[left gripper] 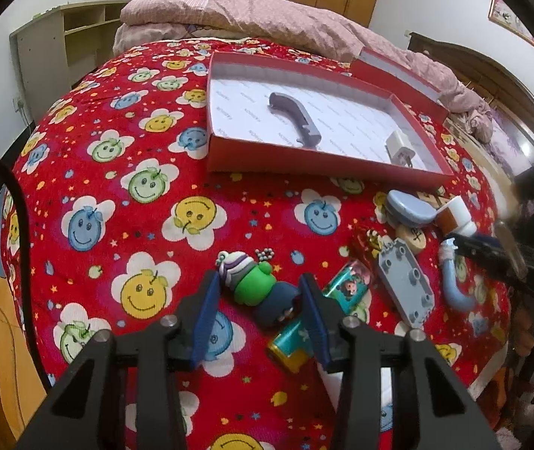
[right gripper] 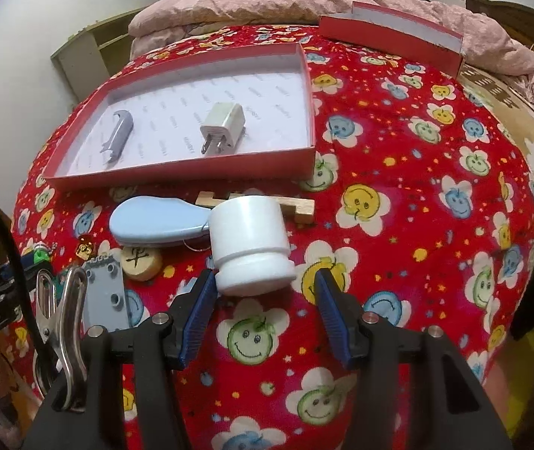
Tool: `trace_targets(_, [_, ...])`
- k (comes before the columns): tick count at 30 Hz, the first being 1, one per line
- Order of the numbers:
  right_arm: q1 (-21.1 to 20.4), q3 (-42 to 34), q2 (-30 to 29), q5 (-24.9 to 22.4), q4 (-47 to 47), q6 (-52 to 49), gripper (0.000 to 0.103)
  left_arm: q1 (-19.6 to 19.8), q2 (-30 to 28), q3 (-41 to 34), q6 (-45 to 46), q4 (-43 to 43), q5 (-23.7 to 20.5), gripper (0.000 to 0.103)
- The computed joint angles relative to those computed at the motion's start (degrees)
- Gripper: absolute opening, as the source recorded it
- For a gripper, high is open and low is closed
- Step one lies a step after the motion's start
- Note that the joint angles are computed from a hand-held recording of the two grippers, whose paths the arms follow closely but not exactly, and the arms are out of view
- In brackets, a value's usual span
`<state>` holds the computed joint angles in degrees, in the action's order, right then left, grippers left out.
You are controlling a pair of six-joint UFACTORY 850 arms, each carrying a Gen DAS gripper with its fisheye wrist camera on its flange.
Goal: Organize rigid objects
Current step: 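Grasp white round jar with right tool while left tool grasps green figure keychain, then carry jar and figure into the red tray and open both tools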
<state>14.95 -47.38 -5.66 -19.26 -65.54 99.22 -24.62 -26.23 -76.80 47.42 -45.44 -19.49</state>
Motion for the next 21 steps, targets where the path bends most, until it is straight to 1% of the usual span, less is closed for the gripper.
trace_targets(3, [0.46, 0.12, -0.15, -0.93, -5.36, 5.49, 0.055, 0.12, -0.03, -0.03, 0.5, -0.83, -0.15, 0.045])
trace_targets(7, [0.45, 0.66, 0.12, -0.38, -11.75, 12.75, 0.055, 0.45, 0.23, 0.18, 1.29, -2.85, -0.67, 0.044])
trace_targets(8, [0.51, 0.82, 0.24, -0.49, -12.82, 14.0, 0.054, 0.56, 0.36, 0.26, 1.99, -3.77, -0.94, 0.044])
trace_targets(9, [0.57, 1.01, 0.38, -0.58, -14.02, 15.17, 0.047, 0.62, 0.55, 0.41, 2.56, -4.4, -1.06, 0.044])
trace_targets(10, [0.57, 1.26, 0.61, -0.32, -15.52, 16.46, 0.044, 0.63, 0.77, 0.6, 2.96, -4.77, -1.05, 0.044])
trace_targets(16, [0.53, 1.95, 1.03, 0.58, -18.78, 19.21, 0.044, 0.51, 1.62, 1.08, 4.0, -5.62, -1.06, 0.044])
trace_targets(21, [1.0, 2.13, 1.6, 0.21, -18.96, 17.77, 0.043, 0.2, 1.8, 0.68, 2.76, -4.21, -1.04, 0.044])
